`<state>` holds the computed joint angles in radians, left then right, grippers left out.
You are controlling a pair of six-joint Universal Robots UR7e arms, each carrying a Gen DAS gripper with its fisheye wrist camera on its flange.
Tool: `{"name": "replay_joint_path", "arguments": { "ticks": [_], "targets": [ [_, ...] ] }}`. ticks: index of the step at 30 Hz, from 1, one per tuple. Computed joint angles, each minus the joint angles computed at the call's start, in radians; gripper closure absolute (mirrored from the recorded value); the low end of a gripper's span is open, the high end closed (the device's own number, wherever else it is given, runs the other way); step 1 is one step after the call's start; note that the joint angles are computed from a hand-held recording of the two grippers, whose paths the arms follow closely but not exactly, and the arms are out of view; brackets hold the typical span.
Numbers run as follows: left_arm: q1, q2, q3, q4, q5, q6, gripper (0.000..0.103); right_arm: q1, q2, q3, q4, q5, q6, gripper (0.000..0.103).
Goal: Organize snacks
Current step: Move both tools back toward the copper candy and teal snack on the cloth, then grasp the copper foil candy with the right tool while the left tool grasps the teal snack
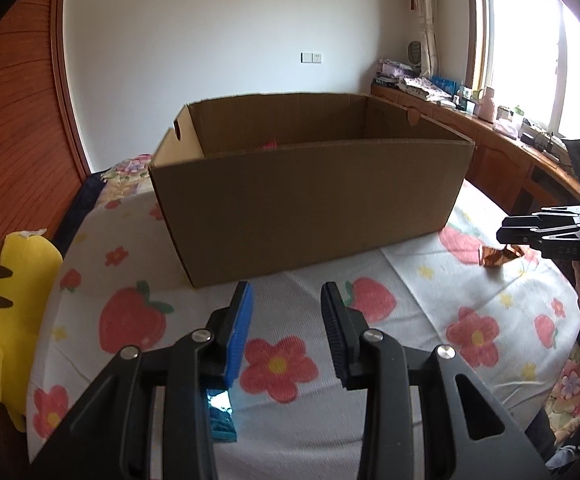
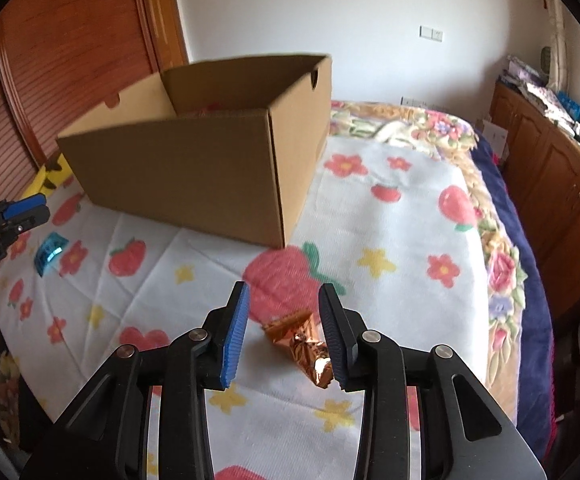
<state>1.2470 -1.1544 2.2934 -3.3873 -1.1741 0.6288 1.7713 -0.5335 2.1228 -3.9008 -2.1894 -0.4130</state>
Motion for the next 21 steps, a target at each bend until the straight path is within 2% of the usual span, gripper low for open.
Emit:
{"name": "replay_joint_path", "arguments": {
  "ticks": [9, 21],
  "targets": [
    [0.022, 0.031, 0.016, -0.016, -0.014, -0.001, 0.068, -0.043, 0.023, -0.003, 0.042, -0.007, 0.009, 0.067],
    [0.029, 0.047, 0.024, -0.027, -0.02, -0.006, 0.068, -0.056, 0.047, 0.017, -0.013, -0.02, -0.013, 0.062]
  ]
}}
